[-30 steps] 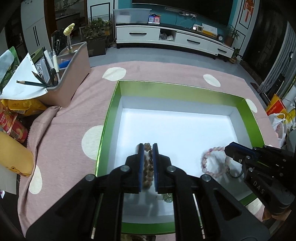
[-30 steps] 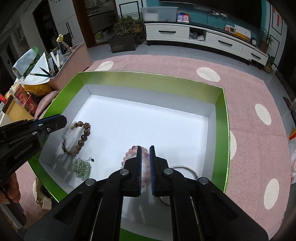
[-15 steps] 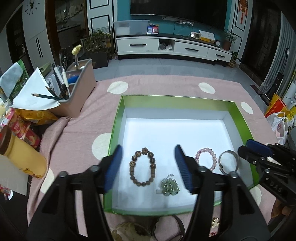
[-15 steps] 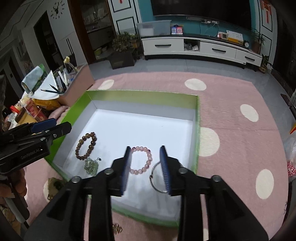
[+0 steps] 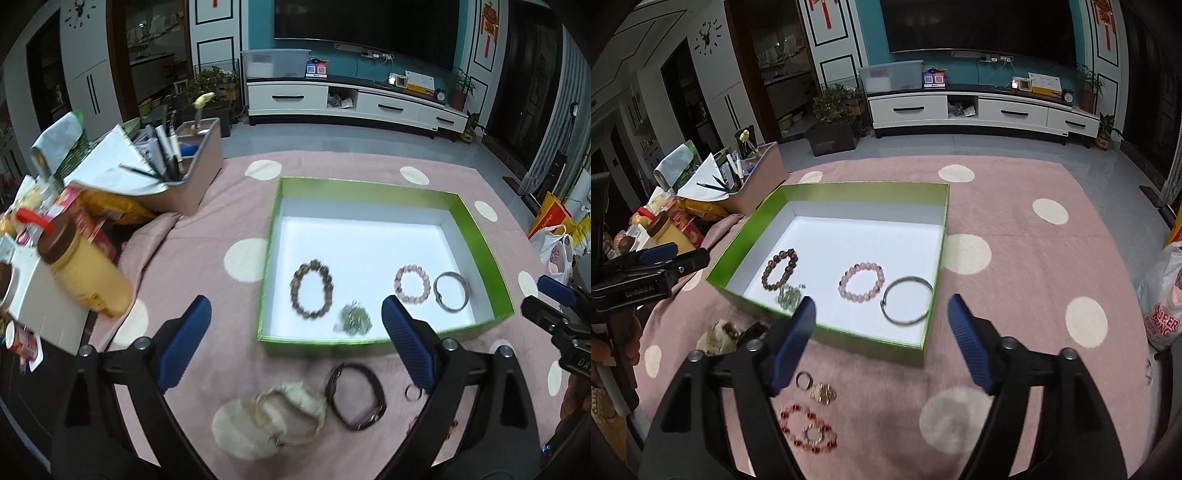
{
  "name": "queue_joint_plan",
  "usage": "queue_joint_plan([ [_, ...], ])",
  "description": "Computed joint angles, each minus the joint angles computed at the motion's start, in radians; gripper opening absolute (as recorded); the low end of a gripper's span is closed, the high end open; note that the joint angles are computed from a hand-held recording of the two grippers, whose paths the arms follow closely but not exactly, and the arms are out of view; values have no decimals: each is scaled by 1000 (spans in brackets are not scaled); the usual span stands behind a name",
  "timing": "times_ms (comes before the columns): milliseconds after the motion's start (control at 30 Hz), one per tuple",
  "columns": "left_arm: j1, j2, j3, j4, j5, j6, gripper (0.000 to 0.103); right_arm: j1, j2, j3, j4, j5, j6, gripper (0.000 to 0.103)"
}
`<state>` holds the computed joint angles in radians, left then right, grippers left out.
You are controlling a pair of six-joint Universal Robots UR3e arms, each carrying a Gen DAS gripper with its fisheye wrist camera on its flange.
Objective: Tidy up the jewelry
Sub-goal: 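Move both tools back toward the remaining watches and brooch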
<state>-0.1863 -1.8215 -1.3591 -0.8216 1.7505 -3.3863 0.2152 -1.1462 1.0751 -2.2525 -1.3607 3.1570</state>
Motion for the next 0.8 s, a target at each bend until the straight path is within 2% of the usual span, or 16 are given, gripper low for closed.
queue_joint_plan([
  [300,27,222,-289,49,-16,-37,96,-21,-185,254,-47,23,-2,76],
  [533,20,338,-462,74,-5,-80,96,-26,-291,418,-86,36,5,77],
  [800,-8,421,-598,97,20,-136,96,-15,-350,526,-108,30,14,76],
])
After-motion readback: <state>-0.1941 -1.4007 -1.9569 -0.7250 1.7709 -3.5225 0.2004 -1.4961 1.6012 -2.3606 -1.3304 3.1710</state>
